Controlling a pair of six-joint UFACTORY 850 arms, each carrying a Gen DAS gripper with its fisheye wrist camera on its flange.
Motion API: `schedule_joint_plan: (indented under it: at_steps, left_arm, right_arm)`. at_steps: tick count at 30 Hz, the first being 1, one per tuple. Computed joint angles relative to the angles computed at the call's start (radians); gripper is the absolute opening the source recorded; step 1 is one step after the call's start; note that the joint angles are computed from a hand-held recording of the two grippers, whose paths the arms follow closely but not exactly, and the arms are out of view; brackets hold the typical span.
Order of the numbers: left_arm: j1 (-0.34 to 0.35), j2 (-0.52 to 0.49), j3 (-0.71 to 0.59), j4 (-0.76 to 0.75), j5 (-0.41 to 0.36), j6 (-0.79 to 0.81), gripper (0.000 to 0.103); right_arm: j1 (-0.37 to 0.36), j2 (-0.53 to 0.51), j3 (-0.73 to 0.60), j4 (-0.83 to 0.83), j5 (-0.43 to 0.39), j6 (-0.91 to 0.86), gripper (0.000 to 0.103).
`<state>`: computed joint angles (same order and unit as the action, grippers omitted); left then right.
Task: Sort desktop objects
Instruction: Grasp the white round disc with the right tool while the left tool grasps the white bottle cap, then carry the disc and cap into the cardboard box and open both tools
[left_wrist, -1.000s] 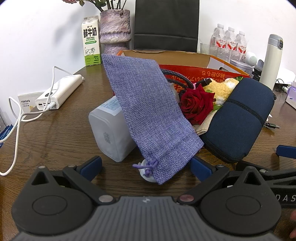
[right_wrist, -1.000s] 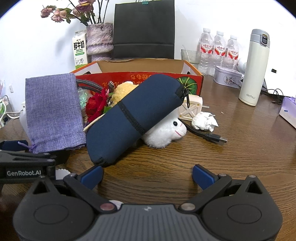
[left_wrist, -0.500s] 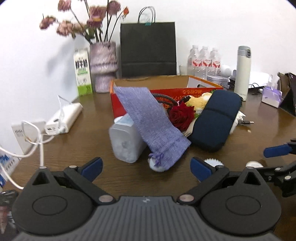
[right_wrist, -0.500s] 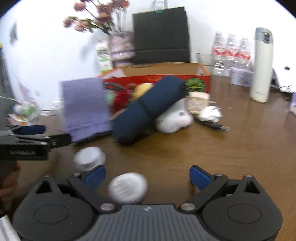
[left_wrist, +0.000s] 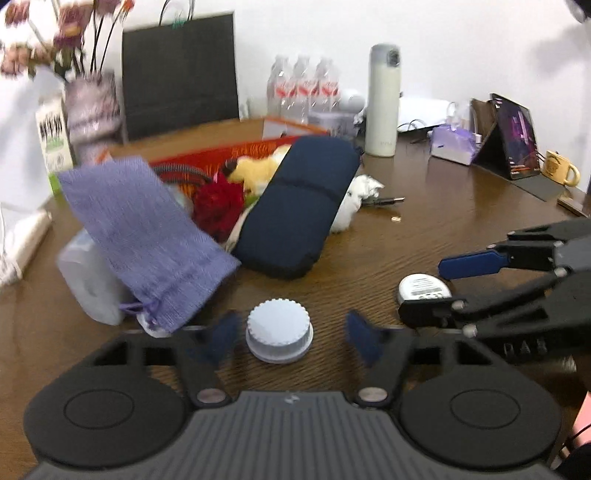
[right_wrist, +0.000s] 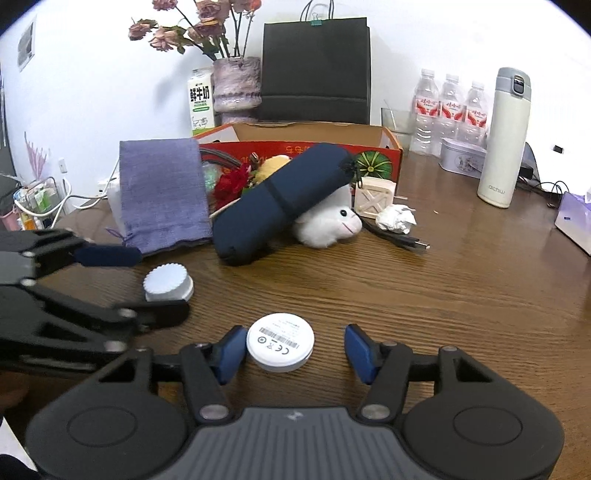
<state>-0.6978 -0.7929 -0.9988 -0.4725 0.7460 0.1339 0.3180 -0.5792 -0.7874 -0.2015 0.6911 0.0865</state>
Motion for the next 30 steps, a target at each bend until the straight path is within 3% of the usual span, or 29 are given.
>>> schedule_joint_plan:
  at_steps: [1,3,4,5,9,14,20,25,27,30]
  left_arm:
    - [-0.001,0.003,0.005,-0.005,0.002,-0.013,0.041]
    - [-0.011,0.008,0.012,-0.032,0.007,0.002,0.041]
    - [-0.016,0.01,0.017,-0.047,0.015,0.004,0.041]
    - [-0.024,0.015,0.028,-0.07,0.024,0.002,0.041]
    - [-0.026,0.052,0.075,-0.101,0.035,-0.034,0.041]
    - [-0.054,0.133,0.176,-0.163,0.185,-0.066,0.041]
    - [-0.065,0.234,0.262,-0.248,0.304,-0.088,0.041]
    - [-0.013,0.317,0.23,-0.321,0.276,0.061,0.041]
    - [0.02,0.331,0.181,-0.357,0.253,0.151,0.041]
    - [0.095,0.329,0.08,-0.328,0.158,0.226,0.041]
  right_arm:
    - [0.0,-0.003,-0.003,-0.007,-0.001,-0.001,0.062]
    - [-0.002,-0.006,-0.009,-0.021,-0.002,0.009,0.063]
    - [0.0,-0.008,-0.009,-0.015,0.004,0.001,0.057]
    - [0.004,-0.006,-0.007,0.006,0.01,-0.001,0.038]
    - [0.009,-0.001,-0.005,0.029,0.007,0.031,0.038]
    - [0.013,0.051,0.057,0.035,0.09,0.035,0.038]
    - [-0.002,0.159,0.147,0.087,0.2,-0.022,0.038]
    - [-0.078,0.24,0.127,-0.028,0.22,0.043,0.038]
    - [-0.104,0.251,0.08,-0.078,0.202,0.07,0.038]
    - [-0.126,0.233,-0.053,-0.139,0.124,0.115,0.038]
